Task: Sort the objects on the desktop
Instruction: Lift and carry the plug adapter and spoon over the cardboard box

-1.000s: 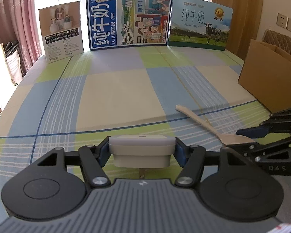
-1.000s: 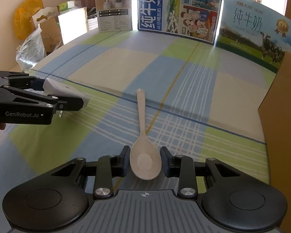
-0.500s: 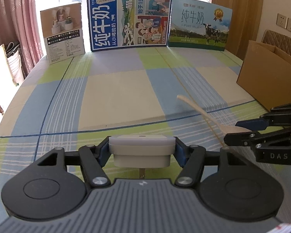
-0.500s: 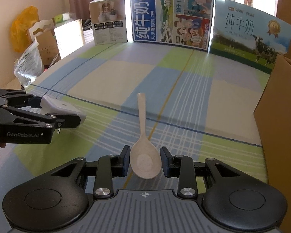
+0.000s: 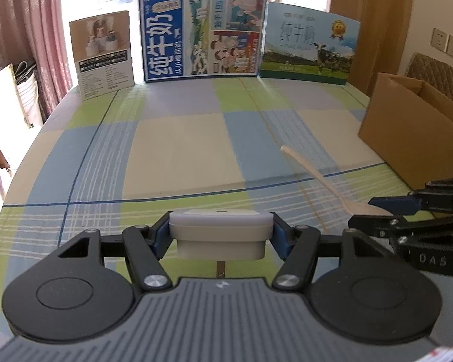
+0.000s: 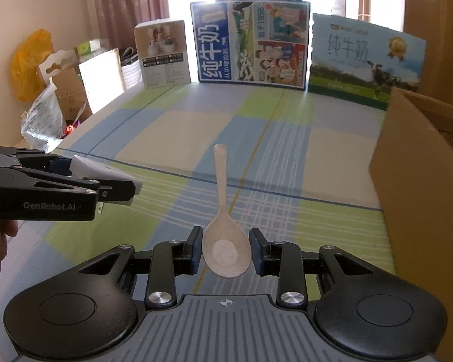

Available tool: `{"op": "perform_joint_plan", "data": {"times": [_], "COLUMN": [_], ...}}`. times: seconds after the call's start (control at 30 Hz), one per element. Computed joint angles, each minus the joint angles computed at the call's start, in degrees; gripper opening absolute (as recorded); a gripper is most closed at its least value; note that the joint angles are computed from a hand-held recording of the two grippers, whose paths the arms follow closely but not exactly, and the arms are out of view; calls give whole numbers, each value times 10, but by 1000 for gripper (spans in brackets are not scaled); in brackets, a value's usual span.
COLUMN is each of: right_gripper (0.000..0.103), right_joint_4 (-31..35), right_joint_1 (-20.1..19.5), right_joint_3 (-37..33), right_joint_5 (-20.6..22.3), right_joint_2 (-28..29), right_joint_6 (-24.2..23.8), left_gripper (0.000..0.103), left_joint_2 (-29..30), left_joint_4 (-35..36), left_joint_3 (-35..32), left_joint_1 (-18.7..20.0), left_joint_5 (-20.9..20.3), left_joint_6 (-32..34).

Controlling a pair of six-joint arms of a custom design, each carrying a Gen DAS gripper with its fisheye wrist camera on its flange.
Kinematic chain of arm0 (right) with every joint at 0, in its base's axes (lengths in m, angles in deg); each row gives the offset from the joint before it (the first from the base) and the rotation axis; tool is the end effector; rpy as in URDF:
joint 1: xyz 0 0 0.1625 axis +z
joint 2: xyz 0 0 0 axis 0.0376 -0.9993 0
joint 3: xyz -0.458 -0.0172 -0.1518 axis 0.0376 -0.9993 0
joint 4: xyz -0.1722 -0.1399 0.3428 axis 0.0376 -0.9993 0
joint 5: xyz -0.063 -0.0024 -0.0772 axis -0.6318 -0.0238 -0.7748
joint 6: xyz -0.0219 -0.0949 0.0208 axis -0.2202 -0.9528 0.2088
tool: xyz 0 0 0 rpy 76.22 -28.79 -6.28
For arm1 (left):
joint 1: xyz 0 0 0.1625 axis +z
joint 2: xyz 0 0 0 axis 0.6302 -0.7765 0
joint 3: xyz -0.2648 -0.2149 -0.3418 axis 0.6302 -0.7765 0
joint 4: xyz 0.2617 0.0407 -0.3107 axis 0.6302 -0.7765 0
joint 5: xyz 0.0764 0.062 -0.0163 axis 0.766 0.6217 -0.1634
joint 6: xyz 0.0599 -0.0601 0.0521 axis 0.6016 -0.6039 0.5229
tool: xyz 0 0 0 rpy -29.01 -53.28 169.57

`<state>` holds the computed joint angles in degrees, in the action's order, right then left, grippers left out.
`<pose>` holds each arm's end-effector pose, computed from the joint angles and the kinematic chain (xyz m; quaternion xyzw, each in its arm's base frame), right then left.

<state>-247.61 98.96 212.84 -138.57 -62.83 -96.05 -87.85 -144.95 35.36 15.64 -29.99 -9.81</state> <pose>0.1782 -0.4680 0.1286 0.2098 -0.8686 0.3438 0.2887 -0.1941 -0.5857 0.0863 0.3967 0.8582 -0.2525 0.2058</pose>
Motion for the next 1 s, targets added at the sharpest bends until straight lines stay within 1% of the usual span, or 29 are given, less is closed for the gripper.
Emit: {"op": "perform_joint_plan", "data": {"times": [0.2, 0.33, 0.47, 0.6, 0.8, 0.93, 1.0], "right_gripper": [30, 30, 30, 30, 30, 30, 30], "right_joint_4": [-6, -8, -15, -30, -54, -60, -55], "right_joint_1": [23, 44, 60, 67, 57, 35, 20], "right_joint_3": [24, 37, 51, 72, 107, 128, 135], "right_joint_5": [-22, -33, -48, -66, -92, -104, -104], "right_joint_2": [-29, -54, -85, -122, -195, -255, -284], "right_joint_6": [12, 21, 23, 22, 2, -12, -13], "left_gripper": [60, 60, 60, 60, 60, 60, 60], "left_joint_2": [-17, -31, -44, -53, -53, -38, -26], "left_joint_4": [-2, -6, -6, -1, 7, 7, 6], "left_joint_3": [33, 56, 78, 90, 96, 86, 79], "left_joint_1": [-29, -50, -77, -105, -157, -189, -203], "left_joint_5": [-2, -4, -3, -8, -22, -42, -54], "left_joint_6": [-22, -48, -71, -92, -117, -134, -141]}}
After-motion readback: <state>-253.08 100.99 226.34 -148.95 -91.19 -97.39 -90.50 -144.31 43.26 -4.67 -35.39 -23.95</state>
